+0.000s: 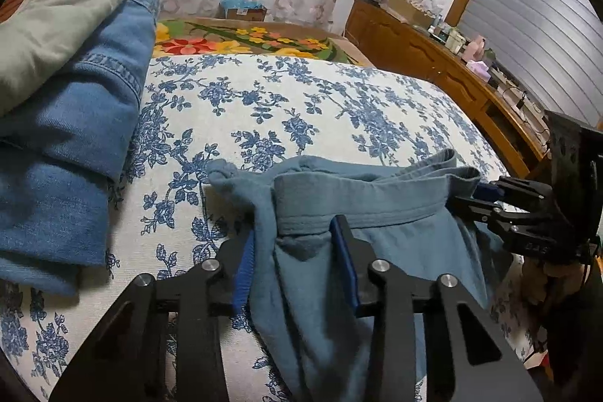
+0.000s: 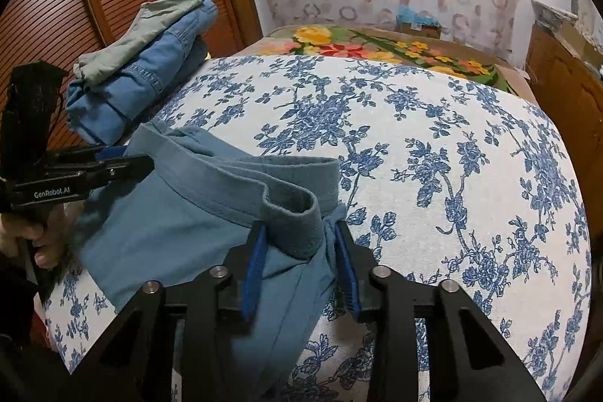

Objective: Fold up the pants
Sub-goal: 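Grasp the folded shorts' waistband edge with both tools, then lift the folded shorts with both tools and carry them onto the jeans stack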

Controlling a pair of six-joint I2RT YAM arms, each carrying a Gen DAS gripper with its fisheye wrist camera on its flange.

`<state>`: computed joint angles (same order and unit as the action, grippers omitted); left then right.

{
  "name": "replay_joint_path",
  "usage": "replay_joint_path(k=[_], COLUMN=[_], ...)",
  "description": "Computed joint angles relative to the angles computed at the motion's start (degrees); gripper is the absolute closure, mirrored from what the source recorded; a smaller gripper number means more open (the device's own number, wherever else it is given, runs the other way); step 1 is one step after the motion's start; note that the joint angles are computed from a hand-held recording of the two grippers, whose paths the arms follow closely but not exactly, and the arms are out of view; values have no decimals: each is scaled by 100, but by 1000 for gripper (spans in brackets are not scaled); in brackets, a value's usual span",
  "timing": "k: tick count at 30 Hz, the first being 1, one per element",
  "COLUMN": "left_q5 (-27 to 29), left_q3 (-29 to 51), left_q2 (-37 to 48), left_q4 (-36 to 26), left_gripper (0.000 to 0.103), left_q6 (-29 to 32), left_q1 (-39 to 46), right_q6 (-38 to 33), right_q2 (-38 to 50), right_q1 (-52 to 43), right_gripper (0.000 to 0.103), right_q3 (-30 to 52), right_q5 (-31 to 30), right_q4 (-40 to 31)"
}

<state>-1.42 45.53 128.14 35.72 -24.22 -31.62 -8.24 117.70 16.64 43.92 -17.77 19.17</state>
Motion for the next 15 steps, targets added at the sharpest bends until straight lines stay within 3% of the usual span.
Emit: replay_joint_path(k=[6,15], left_q5=[7,-285], left_q3=[-120,-346], left_q2=[-68,-351], left_q4=[187,354], left_gripper=[74,80], left_q6=[15,108], left_q1=[-29,-208], right_q6=[27,152], right_q2=[51,-250], right_q1=[-38,-36], right_gripper=[83,85], right_q3=[70,-239], right_q5=[-234,-290], right_q4=[-72,271])
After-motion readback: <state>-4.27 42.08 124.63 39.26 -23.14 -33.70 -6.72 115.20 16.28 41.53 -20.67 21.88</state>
